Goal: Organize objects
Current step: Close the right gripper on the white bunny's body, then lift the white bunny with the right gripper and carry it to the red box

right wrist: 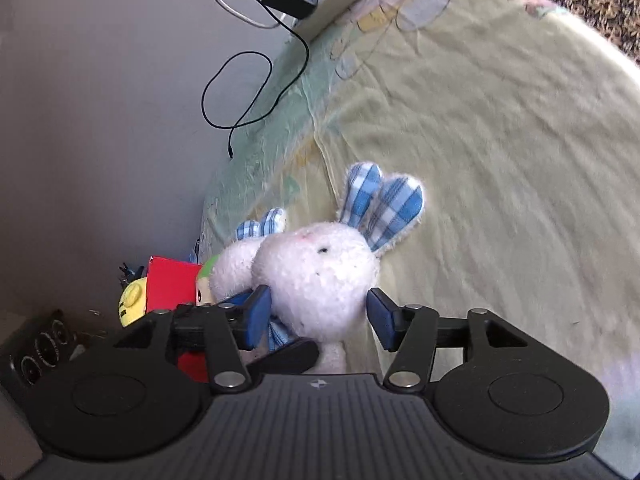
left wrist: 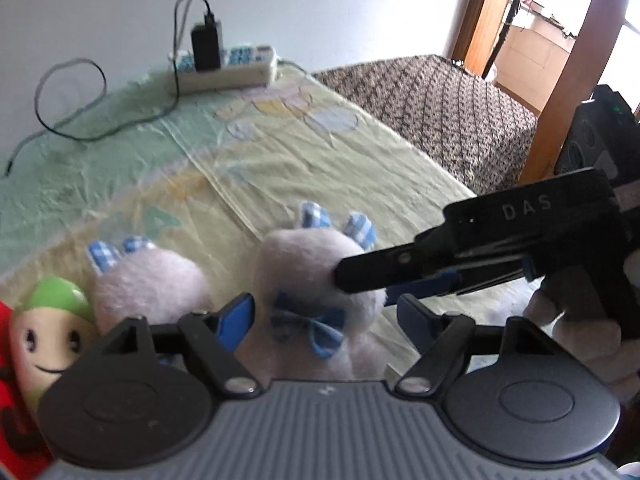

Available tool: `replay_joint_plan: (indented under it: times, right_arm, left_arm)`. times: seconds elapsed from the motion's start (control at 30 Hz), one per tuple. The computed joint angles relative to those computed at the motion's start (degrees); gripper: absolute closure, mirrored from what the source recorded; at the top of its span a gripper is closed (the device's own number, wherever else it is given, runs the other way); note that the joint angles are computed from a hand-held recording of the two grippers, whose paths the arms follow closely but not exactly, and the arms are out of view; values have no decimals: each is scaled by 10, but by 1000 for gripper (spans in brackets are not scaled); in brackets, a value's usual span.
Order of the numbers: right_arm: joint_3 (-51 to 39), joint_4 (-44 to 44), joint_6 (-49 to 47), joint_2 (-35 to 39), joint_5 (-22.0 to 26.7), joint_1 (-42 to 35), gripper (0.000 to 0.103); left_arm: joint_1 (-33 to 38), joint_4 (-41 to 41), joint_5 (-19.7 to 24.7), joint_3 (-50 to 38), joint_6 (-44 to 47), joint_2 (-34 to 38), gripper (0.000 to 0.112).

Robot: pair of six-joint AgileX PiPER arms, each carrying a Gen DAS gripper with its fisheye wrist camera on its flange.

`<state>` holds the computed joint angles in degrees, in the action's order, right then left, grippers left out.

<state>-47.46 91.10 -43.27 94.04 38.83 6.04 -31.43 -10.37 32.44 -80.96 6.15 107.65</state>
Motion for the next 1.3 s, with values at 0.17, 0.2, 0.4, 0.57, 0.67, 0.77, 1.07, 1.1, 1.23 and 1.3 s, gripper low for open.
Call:
replay_joint_plan:
  times: [0.17,0.2,0.4,0.57,0.67,0.77,1.07,1.1,1.23,1.3]
  right_arm:
    - [-8,48,-21,25,-12,14,36]
    - [-8,59,-27,30,-8,14,36]
    - [-17,48,-18,36,8,16,42]
    - [-43,-82,42,5,36,5,42]
    - [-51,-146,70,-23,48,7,42]
    - [-59,-214,101,-56,59,24,42]
    - [-88,-351,184,-113,66,119,42]
    - [-92,-362,195,-116,62,133,42]
    - [-108,-390,229,-122,49,180,42]
    - [-123,-399,247,-118,38,206,42]
  left_arm:
    - [-4,26,11,-25,-28,30,35]
    - [-3,22,13,-27,-26,32,35]
    - [3,8,24,-25,-25,27,36]
    - [3,-20,40,-2,-5,-5,40]
    - [-2,-37,31,36,10,-41,40]
    - [-8,-43,25,77,20,-82,40]
    - [-12,-61,13,220,56,-230,40]
    - [-8,-69,14,233,66,-245,40]
    - [7,-74,17,278,77,-303,40]
    - [19,-70,19,296,76,-334,40]
